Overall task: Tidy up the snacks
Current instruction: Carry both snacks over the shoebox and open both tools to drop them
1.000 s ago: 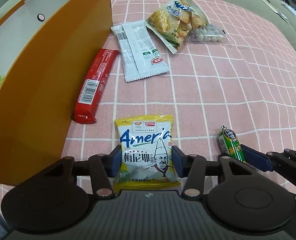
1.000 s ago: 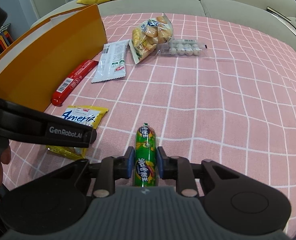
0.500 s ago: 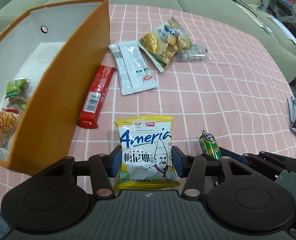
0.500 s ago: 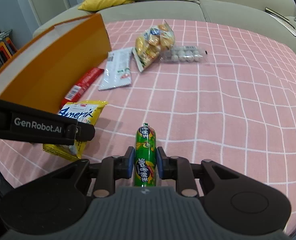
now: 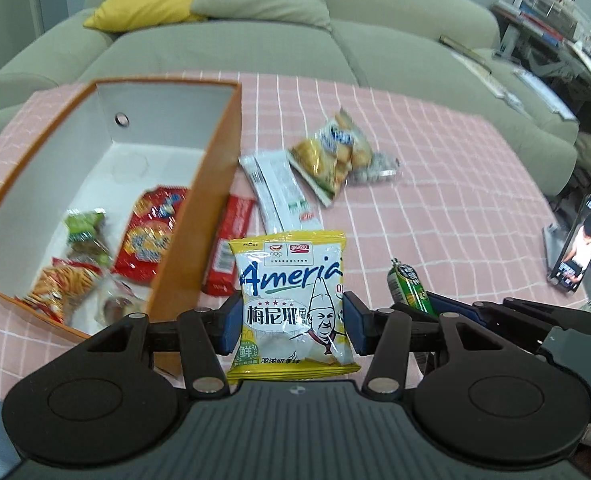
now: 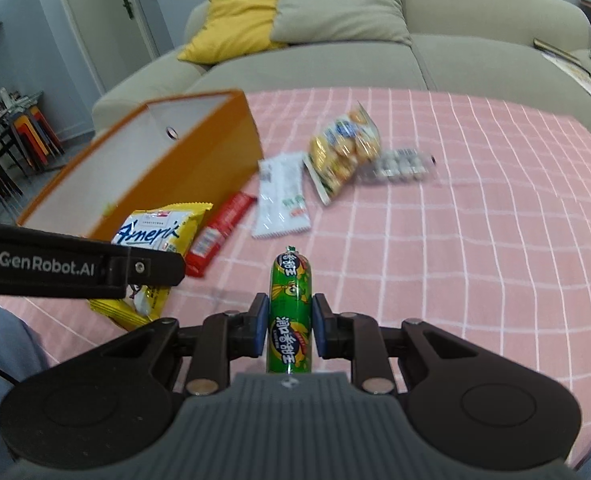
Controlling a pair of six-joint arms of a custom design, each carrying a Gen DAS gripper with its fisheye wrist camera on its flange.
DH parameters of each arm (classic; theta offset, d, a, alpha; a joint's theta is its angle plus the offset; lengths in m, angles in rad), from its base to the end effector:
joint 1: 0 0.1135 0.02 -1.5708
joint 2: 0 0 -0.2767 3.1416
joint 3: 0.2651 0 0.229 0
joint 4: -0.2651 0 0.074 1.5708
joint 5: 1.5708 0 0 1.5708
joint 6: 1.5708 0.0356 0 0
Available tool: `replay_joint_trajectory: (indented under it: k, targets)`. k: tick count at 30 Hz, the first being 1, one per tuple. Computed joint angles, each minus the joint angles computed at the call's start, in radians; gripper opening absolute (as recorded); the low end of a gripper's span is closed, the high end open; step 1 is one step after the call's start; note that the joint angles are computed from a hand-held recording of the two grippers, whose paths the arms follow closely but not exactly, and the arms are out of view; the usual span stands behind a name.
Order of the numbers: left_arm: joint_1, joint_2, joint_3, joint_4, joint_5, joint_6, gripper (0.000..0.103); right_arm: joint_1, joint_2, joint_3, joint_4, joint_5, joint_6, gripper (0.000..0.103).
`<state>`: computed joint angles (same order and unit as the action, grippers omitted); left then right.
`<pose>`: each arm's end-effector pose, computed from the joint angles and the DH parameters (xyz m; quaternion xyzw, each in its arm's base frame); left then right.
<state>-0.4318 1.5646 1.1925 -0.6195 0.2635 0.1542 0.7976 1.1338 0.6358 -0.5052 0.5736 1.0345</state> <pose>0.2734 -0.1362 0.2750 0.3103 0.8987 -0.1639 0.2630 0.1406 0.1165 0.2237 0.1875 0.9050 0.0477 0.3790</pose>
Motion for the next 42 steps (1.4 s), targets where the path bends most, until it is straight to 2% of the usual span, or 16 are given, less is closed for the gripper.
replay_joint_trajectory:
  k: [10, 15, 22, 28, 33, 39, 42]
  targets:
    - [0.159, 0.041, 0.172, -0.093, 0.100, 0.089, 0.058, -0.065, 0.064, 0.185, 0.023, -0.064, -0.158, 0.020]
    - [0.220, 0.116, 0.289, -0.142, 0.123, 0.142, 0.058, -0.116, 0.136, 0.289, 0.063, -0.134, -0.262, 0.020]
    - [0.265, 0.214, 0.422, -0.170, 0.098, 0.218, 0.058, -0.185, 0.283, 0.454, 0.091, -0.230, -0.412, 0.020]
    - [0.306, 0.363, 0.622, -0.274, 0.130, 0.288, 0.058, -0.249, 0.395, 0.553, 0.109, -0.318, -0.495, 0.020]
    - [0.297, 0.461, 0.711, -0.301, 0.068, 0.369, 0.058, -0.296, 0.508, 0.658, 0.097, -0.385, -0.546, 0.020]
    - [0.298, 0.562, 0.793, -0.322, -0.018, 0.403, 0.058, -0.322, 0.674, 0.819, 0.044, -0.422, -0.620, 0.020]
    - [0.295, 0.621, 0.873, -0.367, -0.056, 0.438, 0.058, -0.336, 0.751, 0.894, 0.015, -0.443, -0.659, 0.020]
